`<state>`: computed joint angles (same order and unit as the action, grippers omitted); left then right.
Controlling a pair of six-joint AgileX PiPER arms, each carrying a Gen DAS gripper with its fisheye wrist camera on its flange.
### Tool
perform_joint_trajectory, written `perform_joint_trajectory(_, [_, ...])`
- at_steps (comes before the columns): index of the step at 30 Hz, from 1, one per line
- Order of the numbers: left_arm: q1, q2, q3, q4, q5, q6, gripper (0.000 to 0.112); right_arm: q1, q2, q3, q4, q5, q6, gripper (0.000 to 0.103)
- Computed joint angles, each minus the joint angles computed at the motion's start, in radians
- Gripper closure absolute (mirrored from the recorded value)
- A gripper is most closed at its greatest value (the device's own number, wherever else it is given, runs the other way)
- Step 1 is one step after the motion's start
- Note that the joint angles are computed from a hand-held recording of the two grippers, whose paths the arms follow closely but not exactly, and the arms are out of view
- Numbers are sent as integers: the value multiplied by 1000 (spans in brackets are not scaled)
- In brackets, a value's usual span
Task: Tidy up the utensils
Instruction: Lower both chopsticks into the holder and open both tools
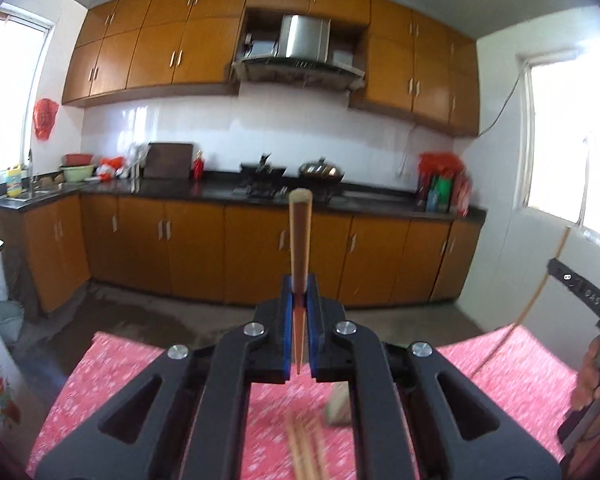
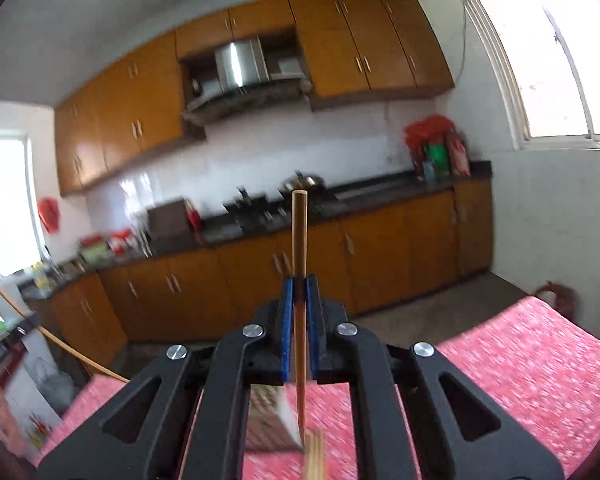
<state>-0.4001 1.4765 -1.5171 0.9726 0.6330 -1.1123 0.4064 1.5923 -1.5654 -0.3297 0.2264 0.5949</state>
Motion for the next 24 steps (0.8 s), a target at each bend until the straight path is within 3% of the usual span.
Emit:
perform_joint_trajectory(3, [-22,48,-61,14,-15,-12,104,26,30,-48,-68,-36,80,96])
perform_joint_trajectory(6, [-28,105,-103,14,-52,-21,104,55,89,-94,-264,-54,274,96])
perform_joint_trajectory(11, [-15,210,-171,-60,-92,18,104,77,174,-131,-424,-42,423,96])
perform_joint_trajectory(17, [7,290,-188,-170,-128,108,104,74,221,-126,-230,-14,232,96])
perform_joint_trajectory(24, [34,297,-150,-245,-164,142,104,54,228,-116,62,5,-40,95])
